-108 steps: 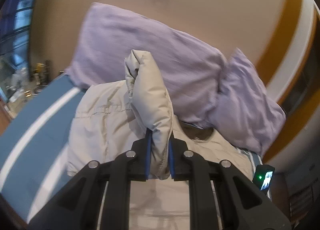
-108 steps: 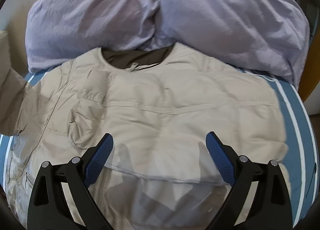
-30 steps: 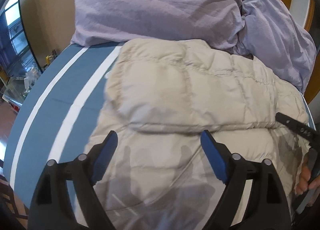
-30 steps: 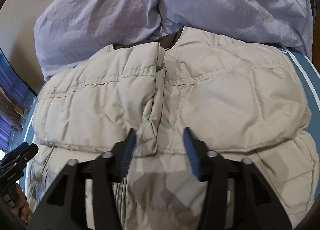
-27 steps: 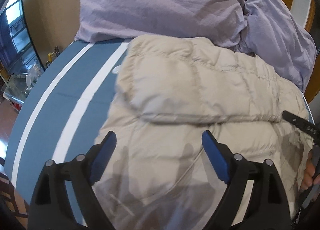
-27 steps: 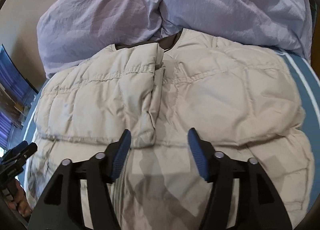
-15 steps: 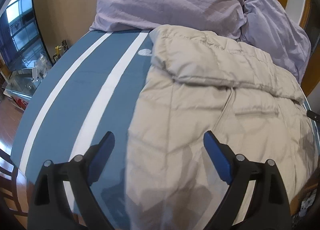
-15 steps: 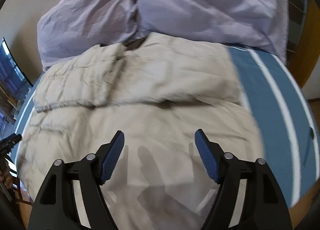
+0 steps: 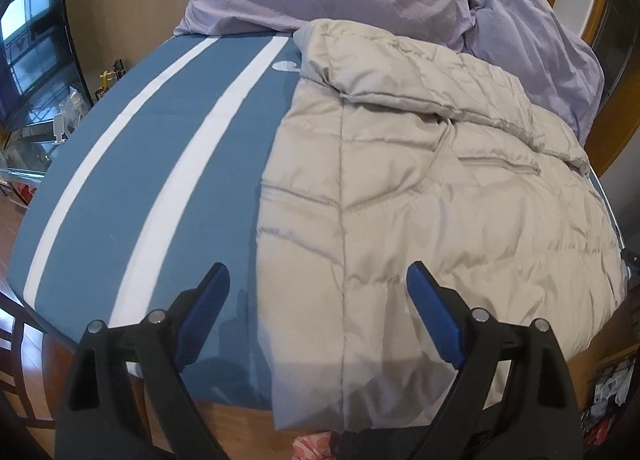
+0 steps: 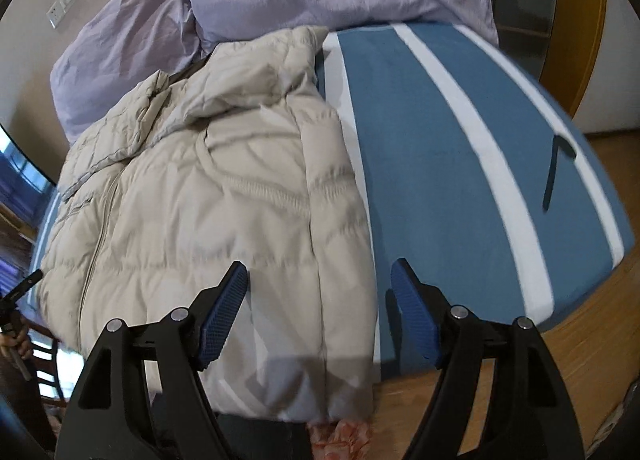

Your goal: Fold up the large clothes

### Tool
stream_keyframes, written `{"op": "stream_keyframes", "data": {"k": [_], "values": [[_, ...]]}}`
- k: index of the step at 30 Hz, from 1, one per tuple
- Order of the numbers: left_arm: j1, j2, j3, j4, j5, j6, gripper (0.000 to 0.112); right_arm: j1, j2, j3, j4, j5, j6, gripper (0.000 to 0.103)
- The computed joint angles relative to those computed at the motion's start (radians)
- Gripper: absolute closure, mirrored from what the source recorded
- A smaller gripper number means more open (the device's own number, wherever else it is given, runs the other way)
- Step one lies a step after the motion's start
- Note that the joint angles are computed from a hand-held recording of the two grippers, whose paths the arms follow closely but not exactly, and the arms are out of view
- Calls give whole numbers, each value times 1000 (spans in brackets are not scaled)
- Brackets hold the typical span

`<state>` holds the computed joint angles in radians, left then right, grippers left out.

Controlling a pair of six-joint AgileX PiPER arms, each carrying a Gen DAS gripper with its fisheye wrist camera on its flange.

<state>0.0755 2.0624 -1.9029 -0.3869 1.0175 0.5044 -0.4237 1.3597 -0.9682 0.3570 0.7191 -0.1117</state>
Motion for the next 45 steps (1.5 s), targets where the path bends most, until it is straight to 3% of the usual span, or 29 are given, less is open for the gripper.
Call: {"op": "stream_keyframes", "data": {"k": [4, 11, 15, 21, 27, 29, 32, 35, 45], "values": [[4, -7, 33, -4, -8, 4, 23, -25, -15, 53, 82, -3, -81, 28], [35, 5, 45, -82, 27, 25, 30, -74, -24, 104, 241, 24, -231, 41], [37, -15, 86, -101, 0, 45, 32, -90, -18, 120, 312, 29, -287, 45], [39, -41, 131, -136, -2, 80, 42, -127, -12, 148, 418, 46, -379, 52], [43, -65, 169, -156, 1, 95, 55, -159, -15, 175, 498, 60, -455, 73], [46, -71, 178, -166, 1, 91, 68, -171, -22, 185, 527, 63, -485, 83], [50, -83, 182, -184, -1, 85, 86, -169, -42, 189, 537, 50, -486, 90], [49, -104, 176, -195, -5, 82, 94, -153, -67, 177, 515, 32, -459, 91], [21, -115, 23, -180, 9, 15, 97, -100, -108, 59, 440, -1, -346, 92]]}}
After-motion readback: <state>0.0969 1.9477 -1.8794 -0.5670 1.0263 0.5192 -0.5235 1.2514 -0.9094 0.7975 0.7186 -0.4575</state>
